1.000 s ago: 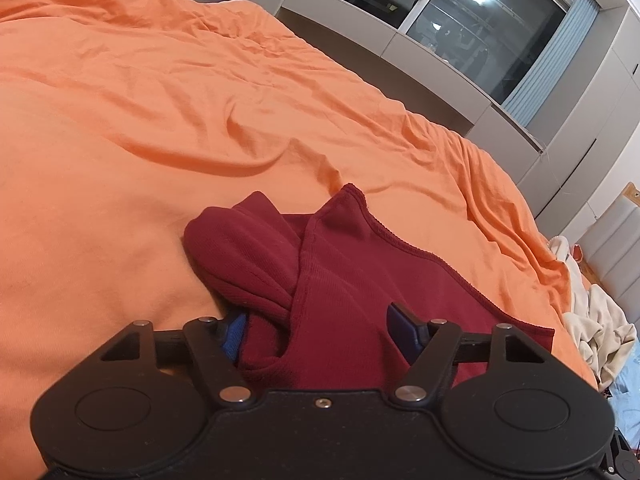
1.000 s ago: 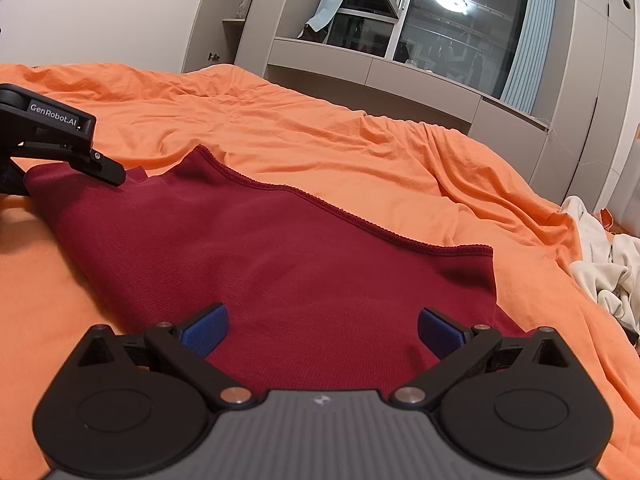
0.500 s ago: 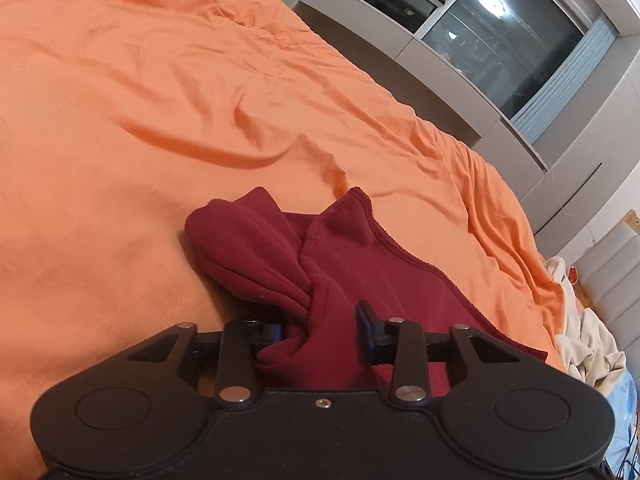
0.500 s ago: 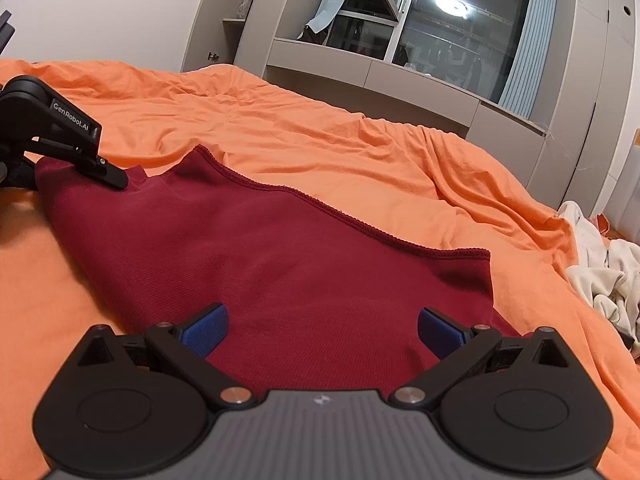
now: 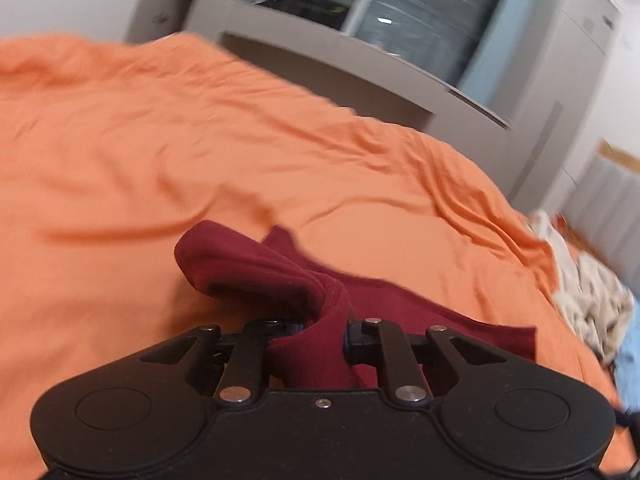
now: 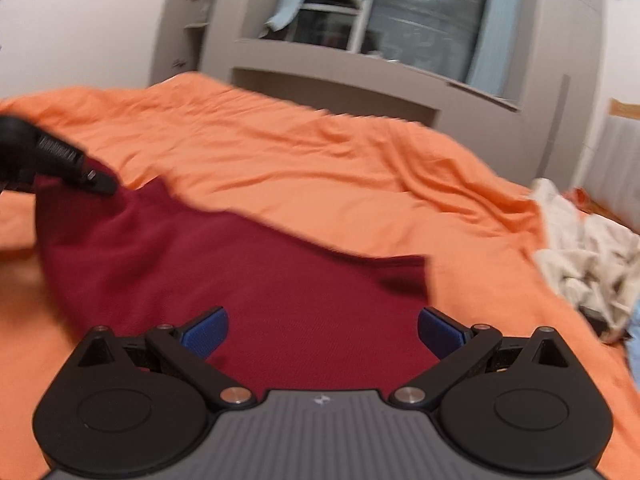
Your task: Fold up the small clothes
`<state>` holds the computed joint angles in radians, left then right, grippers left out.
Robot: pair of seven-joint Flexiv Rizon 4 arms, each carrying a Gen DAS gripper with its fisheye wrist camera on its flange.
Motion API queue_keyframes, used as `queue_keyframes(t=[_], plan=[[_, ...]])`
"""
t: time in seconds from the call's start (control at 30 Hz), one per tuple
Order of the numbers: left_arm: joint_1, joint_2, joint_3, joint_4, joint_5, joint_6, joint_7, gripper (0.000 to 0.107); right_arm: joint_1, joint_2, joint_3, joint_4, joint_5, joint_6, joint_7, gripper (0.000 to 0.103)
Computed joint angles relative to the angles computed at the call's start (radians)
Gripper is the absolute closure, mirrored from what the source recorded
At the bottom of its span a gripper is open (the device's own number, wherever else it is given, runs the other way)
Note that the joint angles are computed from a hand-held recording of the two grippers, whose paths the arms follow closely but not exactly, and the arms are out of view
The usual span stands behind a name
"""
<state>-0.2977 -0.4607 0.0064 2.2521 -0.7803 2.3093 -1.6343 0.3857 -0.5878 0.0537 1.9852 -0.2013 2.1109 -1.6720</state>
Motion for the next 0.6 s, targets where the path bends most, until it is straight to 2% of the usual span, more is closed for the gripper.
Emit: queue_keyframes(t=[0.1,0.2,0.33,0.47,0.6], plan=[[-0.044,-0.003,0.017,-0.07,-0.028,-0.045,0.152,0.09,0.002,0.008,-0.043,-0.032,0.066,0.017,0.011,0.0],[-0.116,-0.029,0.033,-0.162,-0.108,-0.074,0.354,0.091,-0.026,0.01,-0.061,-0.071,0.1,0.019,0.034,0.0],[-0.172,-0.067,0.02,-0.273,-0.173,-0.137,0.557,0.091,-0.03,-0.002,-0.117,-0.126,0.176,0.022,0.049,0.0],[-0.19,-0.094,-0.002,-0.336,-0.15,-0.228,0.62,0.091,-0.026,-0.016,-0.168,-0.169,0.251,-0.005,0.062,0.0],[-0.22,-0.127,0.007,-0.366,-0.084,-0.304,0.604,0.092,-0.086,-0.026,-0.135,-0.186,0.23,-0.037,0.122,0.0]])
